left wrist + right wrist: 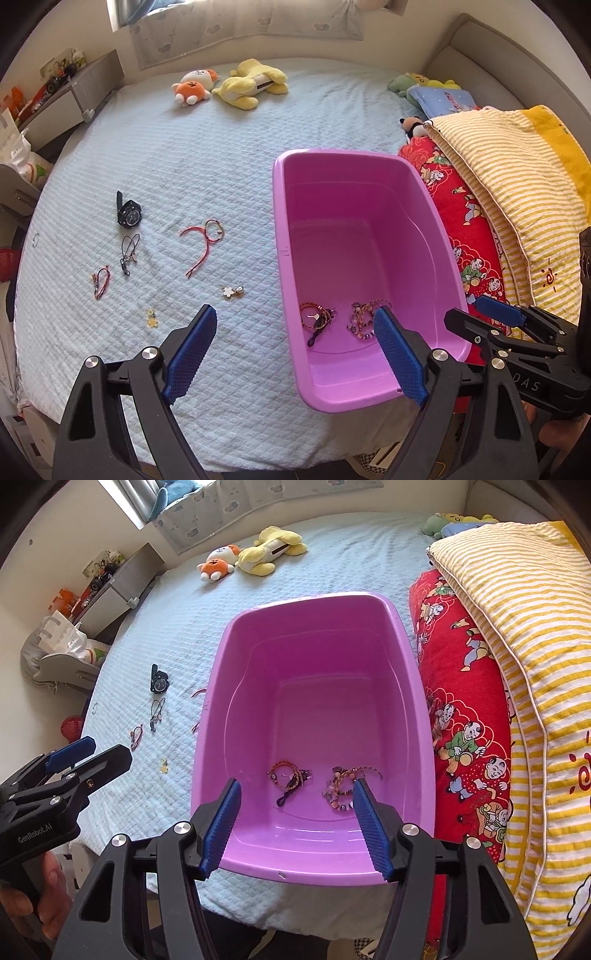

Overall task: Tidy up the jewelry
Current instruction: 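Open both tools to drop the braided bracelets into the tub, then move left tool toward yellow bear charm while right tool approaches white flower charm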

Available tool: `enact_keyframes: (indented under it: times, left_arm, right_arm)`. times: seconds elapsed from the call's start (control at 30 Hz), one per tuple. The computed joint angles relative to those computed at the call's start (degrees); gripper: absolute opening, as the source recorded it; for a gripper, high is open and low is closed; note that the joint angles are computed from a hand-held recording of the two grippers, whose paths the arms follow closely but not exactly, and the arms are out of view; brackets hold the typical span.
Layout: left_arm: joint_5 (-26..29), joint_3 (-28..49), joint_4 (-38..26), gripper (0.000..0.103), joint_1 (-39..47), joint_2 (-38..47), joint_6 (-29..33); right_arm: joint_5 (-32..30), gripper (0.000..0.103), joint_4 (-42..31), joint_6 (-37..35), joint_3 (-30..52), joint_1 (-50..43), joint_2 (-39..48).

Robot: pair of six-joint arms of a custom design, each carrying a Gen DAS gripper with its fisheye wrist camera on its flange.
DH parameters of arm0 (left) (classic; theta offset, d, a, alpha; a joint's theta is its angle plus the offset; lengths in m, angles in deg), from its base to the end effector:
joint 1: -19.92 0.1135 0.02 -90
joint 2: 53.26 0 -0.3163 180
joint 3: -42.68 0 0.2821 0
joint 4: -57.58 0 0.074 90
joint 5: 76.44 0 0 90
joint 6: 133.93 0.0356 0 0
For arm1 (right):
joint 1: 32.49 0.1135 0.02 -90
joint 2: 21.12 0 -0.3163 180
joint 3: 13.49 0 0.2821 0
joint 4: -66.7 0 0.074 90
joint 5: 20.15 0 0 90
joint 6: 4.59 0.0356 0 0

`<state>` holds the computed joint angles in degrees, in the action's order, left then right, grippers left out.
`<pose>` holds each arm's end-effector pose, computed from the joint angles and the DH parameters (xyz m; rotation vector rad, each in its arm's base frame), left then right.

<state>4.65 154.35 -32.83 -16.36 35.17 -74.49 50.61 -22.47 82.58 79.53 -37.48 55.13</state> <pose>0.2555 -0.1807 0.4404 0.0931 2.7209 -0.1257 0.2475 -0.0098 0.3996 -0.0205 2.7819 0.4409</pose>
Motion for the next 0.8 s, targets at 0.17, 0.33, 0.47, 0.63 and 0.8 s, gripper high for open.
enact_keyframes:
  times: [0.17, 0.33, 0.47, 0.63, 0.8]
  left_arm:
    - [-0.88, -3.34, -0.97, 0.085, 1.38, -4.68, -2.59]
    - [-3.11, -6.41, -3.18, 0.085, 3.33, -9.74, -5.44]
    - [-5.01, -8.55, -5.99, 0.085, 6.09, -13.95, -6.64]
    - [-4.99, -11.95, -8.37, 0.087, 12.77, -18.38, -4.96]
    - [-2.16, -15.61, -7.24, 0.089, 24.06, -22.16, 2.96]
  right_arm:
    - [0.21, 0.062, -1.09, -0.38, 0.86, 2.62, -1.27]
    - [0.23, 0.063, -0.6, 0.73, 0.01, 8.4, -1.92]
    - [-0.57, 0.063, 0.68, 3.7, -0.92, 14.56, -1.92]
    - [0.24, 0.063, 2.71, 8.26, -0.85, 23.71, -0.92]
    - [2.67, 0.064, 4.87, 13.92, 0.48, 31.94, 1.02]
